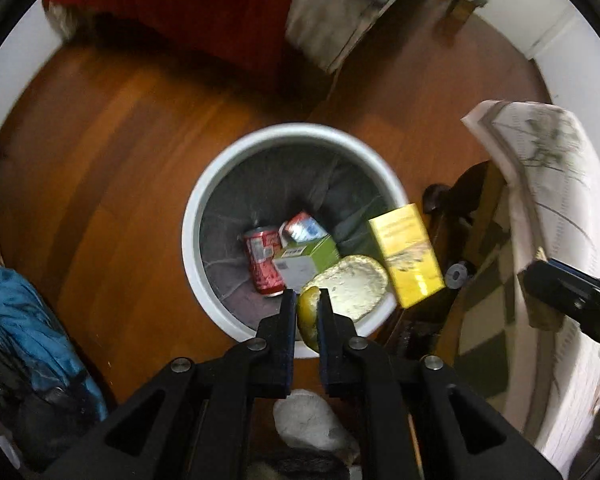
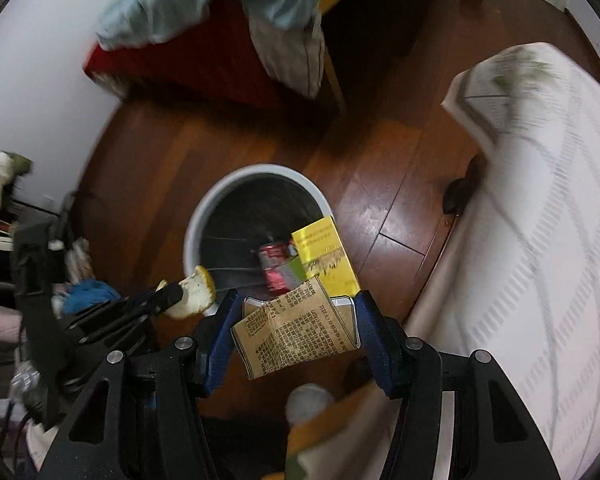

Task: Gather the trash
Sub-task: 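Carry the bread and paper wrapper over the trash bin with both tools, then open both tools to drop the bread and wrapper into the bin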

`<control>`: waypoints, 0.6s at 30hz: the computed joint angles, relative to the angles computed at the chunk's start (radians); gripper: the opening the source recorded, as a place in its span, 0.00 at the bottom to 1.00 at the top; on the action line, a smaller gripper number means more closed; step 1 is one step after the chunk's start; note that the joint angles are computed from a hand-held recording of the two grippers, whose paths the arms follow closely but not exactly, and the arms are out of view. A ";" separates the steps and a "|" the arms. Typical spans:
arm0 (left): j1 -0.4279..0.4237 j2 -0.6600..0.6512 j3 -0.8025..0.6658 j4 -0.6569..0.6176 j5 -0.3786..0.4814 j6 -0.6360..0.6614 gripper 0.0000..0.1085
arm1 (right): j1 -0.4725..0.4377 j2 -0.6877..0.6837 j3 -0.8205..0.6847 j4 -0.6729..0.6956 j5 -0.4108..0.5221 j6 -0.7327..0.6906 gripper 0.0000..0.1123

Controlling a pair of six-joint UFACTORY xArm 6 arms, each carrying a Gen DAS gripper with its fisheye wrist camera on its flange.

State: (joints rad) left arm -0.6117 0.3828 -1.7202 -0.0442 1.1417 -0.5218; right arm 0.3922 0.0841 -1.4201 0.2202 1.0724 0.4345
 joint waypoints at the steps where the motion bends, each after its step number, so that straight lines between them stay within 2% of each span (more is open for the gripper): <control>1: 0.010 0.015 -0.006 -0.002 0.009 0.005 0.11 | -0.002 0.036 -0.022 0.007 0.005 -0.003 0.53; 3: 0.027 0.015 0.020 -0.004 -0.005 -0.006 0.27 | 0.000 0.120 -0.082 0.002 0.018 0.003 0.53; 5: 0.044 -0.003 0.061 0.007 -0.035 -0.026 0.75 | 0.002 0.197 -0.145 -0.006 0.027 0.002 0.54; 6: 0.051 -0.018 0.087 0.023 -0.054 -0.041 0.80 | 0.001 0.226 -0.168 -0.011 0.031 -0.001 0.54; 7: 0.059 -0.033 0.104 0.036 -0.060 -0.053 0.80 | -0.008 0.260 -0.194 -0.009 0.041 -0.017 0.56; 10: 0.068 -0.046 0.125 0.079 -0.055 -0.088 0.80 | -0.003 0.351 -0.274 -0.010 0.090 -0.017 0.78; 13: 0.058 -0.086 0.174 0.149 -0.074 -0.133 0.83 | -0.001 0.338 -0.247 -0.019 0.050 -0.005 0.78; 16: 0.045 -0.108 0.197 0.178 -0.081 -0.163 0.88 | 0.009 0.309 -0.217 -0.070 0.049 0.003 0.90; 18: 0.035 -0.104 0.191 0.194 -0.067 -0.168 0.90 | 0.021 0.291 -0.202 -0.105 0.047 0.006 0.90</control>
